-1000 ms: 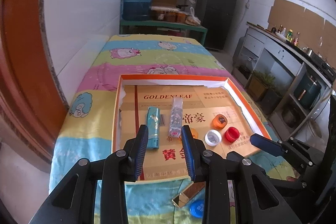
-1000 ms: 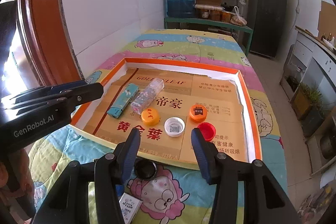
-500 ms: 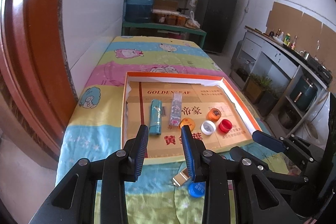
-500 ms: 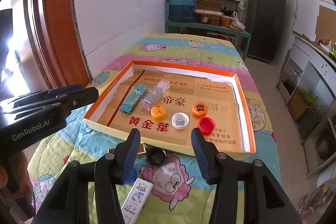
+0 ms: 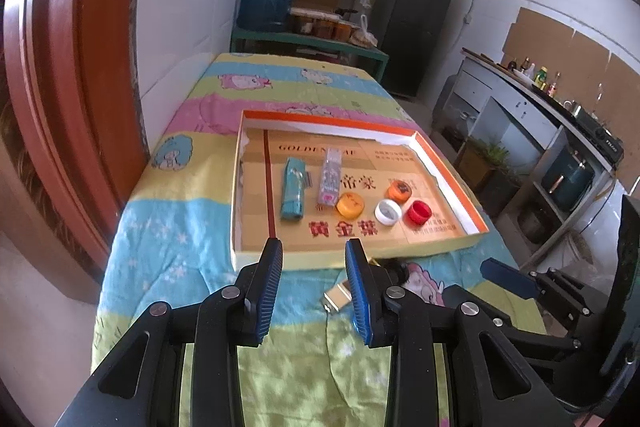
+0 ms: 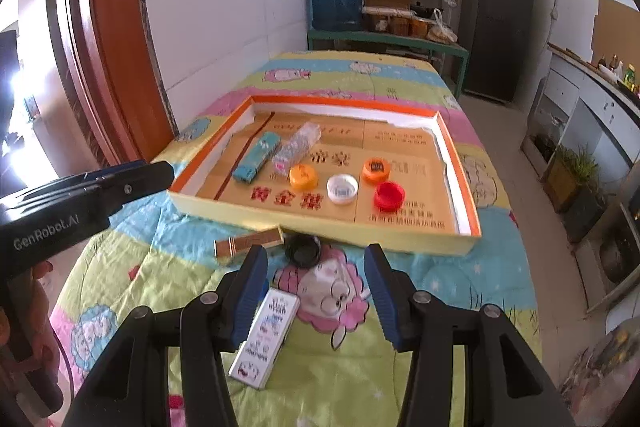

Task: Organize rigid objects
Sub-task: 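Withdraw both tools from the lid toward the remaining items, then grasp the white Hello Kitty box with the right tool while the left tool grasps the gold lipstick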

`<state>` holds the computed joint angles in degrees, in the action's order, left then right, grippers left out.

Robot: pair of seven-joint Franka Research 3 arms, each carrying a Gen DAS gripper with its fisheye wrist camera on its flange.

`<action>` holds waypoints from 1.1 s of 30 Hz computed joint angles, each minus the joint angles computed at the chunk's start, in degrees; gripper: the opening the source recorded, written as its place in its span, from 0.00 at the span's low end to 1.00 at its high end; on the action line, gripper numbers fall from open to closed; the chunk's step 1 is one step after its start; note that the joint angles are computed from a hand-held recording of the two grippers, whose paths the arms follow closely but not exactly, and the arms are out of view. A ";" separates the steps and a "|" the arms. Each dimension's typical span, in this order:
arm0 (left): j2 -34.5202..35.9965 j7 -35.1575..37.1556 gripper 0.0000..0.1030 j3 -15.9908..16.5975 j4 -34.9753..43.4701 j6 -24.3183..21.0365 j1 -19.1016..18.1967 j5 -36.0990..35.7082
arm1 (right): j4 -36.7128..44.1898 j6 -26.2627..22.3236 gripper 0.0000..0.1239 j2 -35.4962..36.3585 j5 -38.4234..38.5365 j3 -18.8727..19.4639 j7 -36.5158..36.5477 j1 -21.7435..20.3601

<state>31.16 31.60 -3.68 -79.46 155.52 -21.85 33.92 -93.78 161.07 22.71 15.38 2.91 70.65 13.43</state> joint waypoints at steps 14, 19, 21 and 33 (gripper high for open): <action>-2.54 -4.91 0.32 1.01 -6.19 2.56 -0.92 3.00 | -5.21 -0.05 0.41 -1.89 -0.18 -0.07 1.00 0.50; -2.57 -5.08 0.32 0.68 -6.50 2.20 -0.86 4.15 | -5.78 -0.83 0.41 -1.62 -0.84 -0.07 1.60 1.16; -2.61 -4.96 0.32 0.43 -6.78 2.40 -0.68 4.05 | -5.74 -0.80 0.41 -1.38 -0.63 0.21 1.56 1.26; -2.30 -2.67 0.32 -0.44 -7.39 3.27 0.38 2.51 | -2.92 -2.64 0.40 1.41 -6.02 -2.53 8.73 4.06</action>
